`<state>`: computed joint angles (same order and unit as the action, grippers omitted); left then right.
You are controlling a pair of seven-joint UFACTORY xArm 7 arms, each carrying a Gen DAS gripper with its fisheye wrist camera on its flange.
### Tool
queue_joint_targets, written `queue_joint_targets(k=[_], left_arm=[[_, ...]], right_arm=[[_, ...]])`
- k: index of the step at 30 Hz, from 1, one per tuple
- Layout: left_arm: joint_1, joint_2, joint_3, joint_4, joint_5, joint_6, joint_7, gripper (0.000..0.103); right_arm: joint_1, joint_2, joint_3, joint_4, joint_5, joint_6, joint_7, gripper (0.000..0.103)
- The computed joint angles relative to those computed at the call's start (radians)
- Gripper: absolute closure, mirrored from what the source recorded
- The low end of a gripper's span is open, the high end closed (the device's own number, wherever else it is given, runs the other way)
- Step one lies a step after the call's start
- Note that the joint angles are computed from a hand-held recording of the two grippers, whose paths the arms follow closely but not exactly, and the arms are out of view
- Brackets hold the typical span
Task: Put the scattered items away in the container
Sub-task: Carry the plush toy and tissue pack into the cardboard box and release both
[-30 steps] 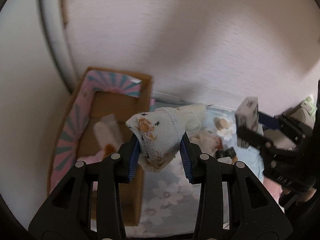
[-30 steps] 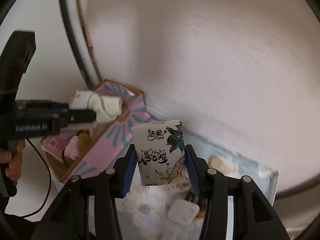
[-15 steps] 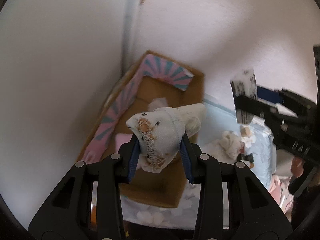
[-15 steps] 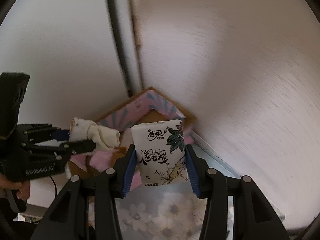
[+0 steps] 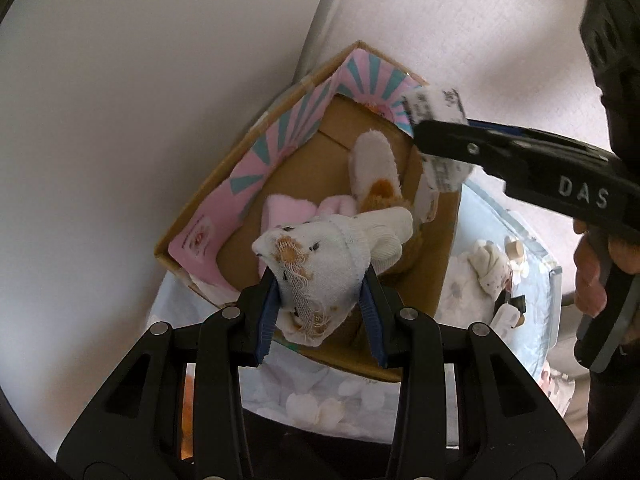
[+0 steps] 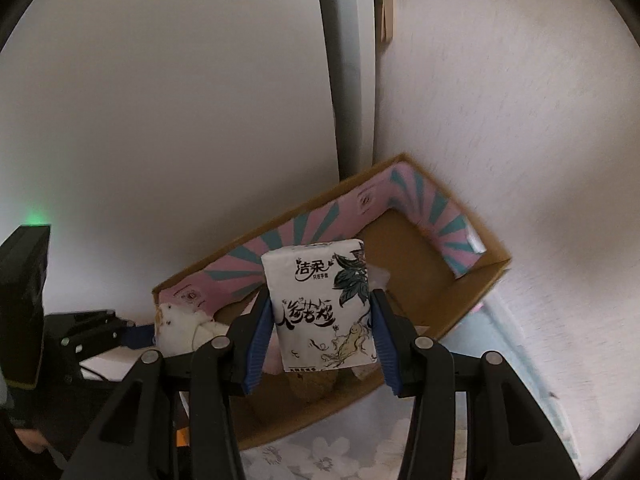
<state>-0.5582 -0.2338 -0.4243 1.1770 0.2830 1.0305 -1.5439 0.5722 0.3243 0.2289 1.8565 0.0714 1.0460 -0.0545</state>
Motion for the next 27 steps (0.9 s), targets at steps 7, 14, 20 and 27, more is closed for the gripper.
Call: queue_joint_targets(k=[7,14,20,27], left_arm=[[0.0,-0.008,0.013,-0.026,-0.014,-0.06,0.011,0.069],[-0.001,0.043,0.027,0.012,-0.072,-0.083,0.067,0.001],[-0.023,0.091,0.023,0.072,-0.006,-0.052,0.071,0.0],[-0.044,0.151,0.045,0.17,-0.017,-0.001,0.122,0.0]], right_arm=[[0.019,0.065,-0.002,0.081,-0.003,0.035,0.021,0.059],[-0.02,0.116,-0.003,0.182,0.102,0.116,0.085,0.035],[-0.066,0.019,-0.005,0.067,0.163,0.025,0.11,0.034],[-0.073,-0.076,-0.007,-0.054,0.111,-0.018,0.087,0.035]])
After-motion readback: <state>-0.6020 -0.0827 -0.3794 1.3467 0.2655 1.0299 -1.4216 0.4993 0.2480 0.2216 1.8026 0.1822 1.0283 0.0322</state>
